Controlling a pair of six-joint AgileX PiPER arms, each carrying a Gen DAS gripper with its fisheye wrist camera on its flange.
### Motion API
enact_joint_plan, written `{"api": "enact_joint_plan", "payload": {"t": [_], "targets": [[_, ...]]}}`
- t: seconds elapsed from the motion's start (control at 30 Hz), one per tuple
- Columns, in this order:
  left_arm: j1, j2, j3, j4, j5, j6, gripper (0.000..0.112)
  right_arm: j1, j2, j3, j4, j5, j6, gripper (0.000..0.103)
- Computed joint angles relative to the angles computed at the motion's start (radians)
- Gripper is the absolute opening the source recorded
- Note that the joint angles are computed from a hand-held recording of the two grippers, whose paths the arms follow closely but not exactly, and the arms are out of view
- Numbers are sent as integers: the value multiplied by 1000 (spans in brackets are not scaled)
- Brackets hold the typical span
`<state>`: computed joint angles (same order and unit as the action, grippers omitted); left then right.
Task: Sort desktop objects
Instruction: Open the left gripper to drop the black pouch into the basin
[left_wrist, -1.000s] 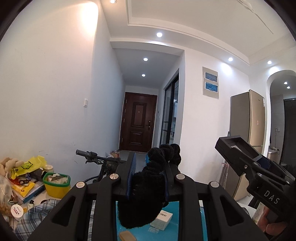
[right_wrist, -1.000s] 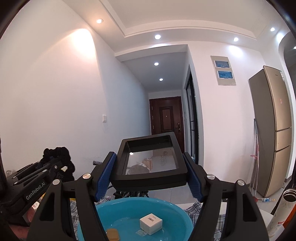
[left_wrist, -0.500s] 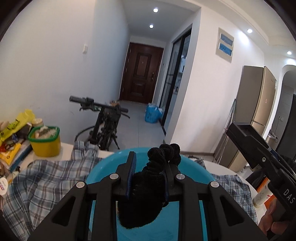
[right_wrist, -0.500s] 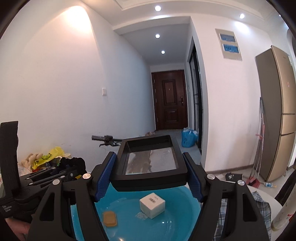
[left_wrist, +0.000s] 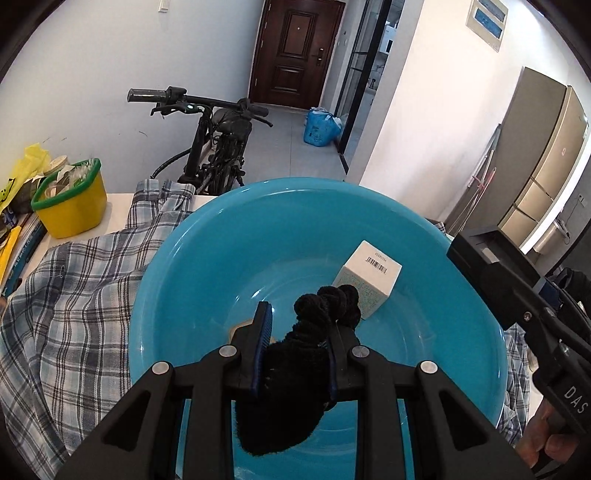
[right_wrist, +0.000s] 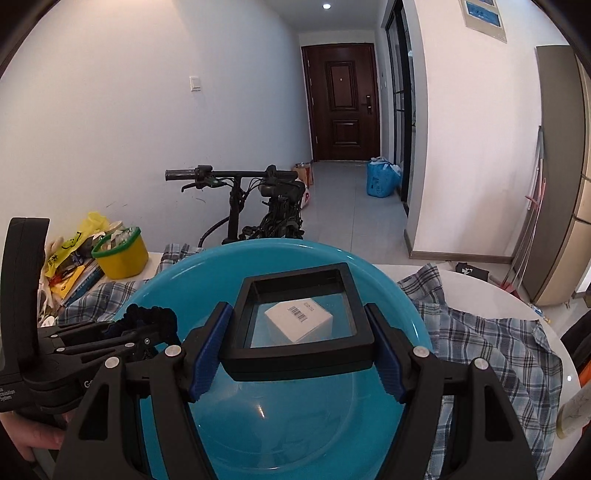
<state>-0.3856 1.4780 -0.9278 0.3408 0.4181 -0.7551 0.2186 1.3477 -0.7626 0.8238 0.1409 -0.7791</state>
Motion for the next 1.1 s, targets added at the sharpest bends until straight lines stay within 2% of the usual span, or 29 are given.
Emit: {"api": "enact_joint_plan", "payload": {"t": [0.3, 0.33, 0.37, 0.4, 0.43, 0.47, 0.57, 1.1], "targets": [[8, 13, -10, -62, -1, 64, 27, 24, 12, -21, -106, -8, 109, 70], [9, 13, -10, -56, -4, 54, 31, 24, 11, -22, -107, -7, 109, 70], [7, 12, -8, -28, -8, 18, 46, 24, 12, -22, -109, -7, 110, 70], [0, 8, -3, 31, -11, -48, 65, 23, 12, -22, -110, -6, 110, 70], [-13, 8, -4, 112, 1, -128, 73, 23, 13, -23, -110, -6, 110, 70], [-30, 9, -8, 189, 22, -200, 75, 21, 13, -24, -97, -3, 99, 70], [-34, 6, -12, 219, 39, -226, 75, 13, 16, -26, -39, 11, 46, 70], [-38, 25, -29, 209, 70, -206, 76, 21, 33, -35, -163, 6, 167, 70]]}}
